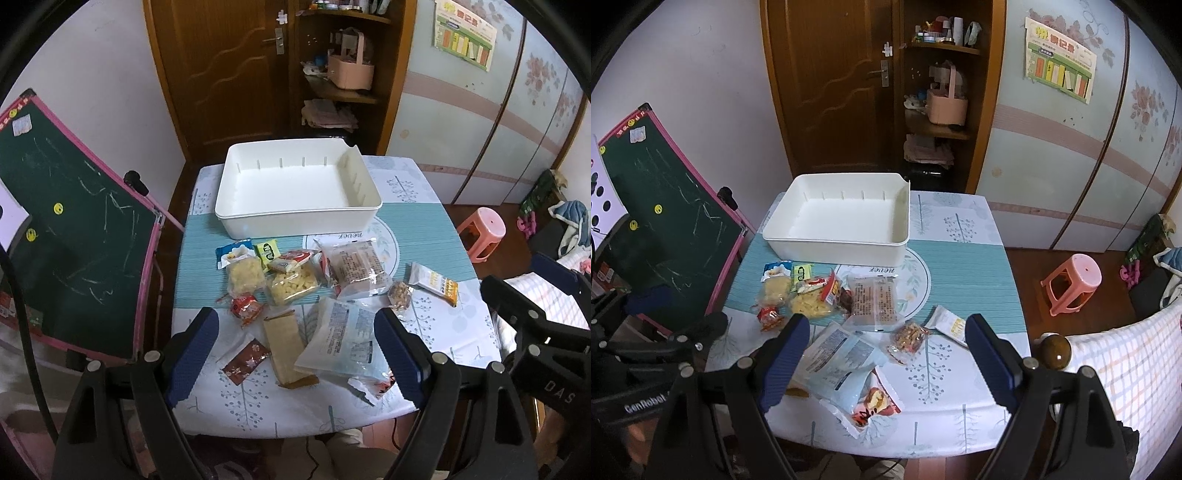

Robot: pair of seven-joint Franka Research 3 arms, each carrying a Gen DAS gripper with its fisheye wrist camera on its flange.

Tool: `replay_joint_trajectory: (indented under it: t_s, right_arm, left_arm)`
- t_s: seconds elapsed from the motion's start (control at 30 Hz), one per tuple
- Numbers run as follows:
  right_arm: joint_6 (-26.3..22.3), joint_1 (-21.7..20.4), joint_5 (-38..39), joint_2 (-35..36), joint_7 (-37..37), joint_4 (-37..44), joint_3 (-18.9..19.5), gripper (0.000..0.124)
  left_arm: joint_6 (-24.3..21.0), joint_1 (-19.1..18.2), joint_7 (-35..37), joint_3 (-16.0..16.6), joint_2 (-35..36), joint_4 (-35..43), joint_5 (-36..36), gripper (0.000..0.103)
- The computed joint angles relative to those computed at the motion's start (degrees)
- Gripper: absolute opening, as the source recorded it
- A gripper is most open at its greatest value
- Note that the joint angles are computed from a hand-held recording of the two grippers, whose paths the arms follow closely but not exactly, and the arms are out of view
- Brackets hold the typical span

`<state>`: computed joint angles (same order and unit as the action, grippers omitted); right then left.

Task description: Organize snacks

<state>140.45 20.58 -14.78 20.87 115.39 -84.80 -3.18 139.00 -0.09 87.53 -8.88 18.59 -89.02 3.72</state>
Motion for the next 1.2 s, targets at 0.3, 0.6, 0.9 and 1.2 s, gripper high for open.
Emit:
replay_joint_trajectory:
  t_s: [0.3,0.6,0.9,1.2]
  right_arm:
    - [0.8,-0.2,-0.5,0.3,-1.3,-3.1,-0.2,0.087]
    - [-1.1,-2.3,6.4,1.7,-7.7,-6.8,2.2,0.08]
    - [-4.0,-5.0,20.0,8.0,-15.1,-2.8,5.1,0.079]
    - [-14.7,-7.2,27.7,24.3,-17.3,16.9,5.3,0.079]
  left_arm:
    - [1.3,1.2,-0.3,1.8,2.9,0.2,2.4,0.085]
    - [-0.8,4.0,-0.3,2.1,7.2,0.6,2.1,0.085]
    - [-5.8,6.5,6.7,0.4,16.0,4.4,-0.5,0.085]
    - [-10.2,4.9,8.0,1.3,26.8,14.4,1.7,0.085]
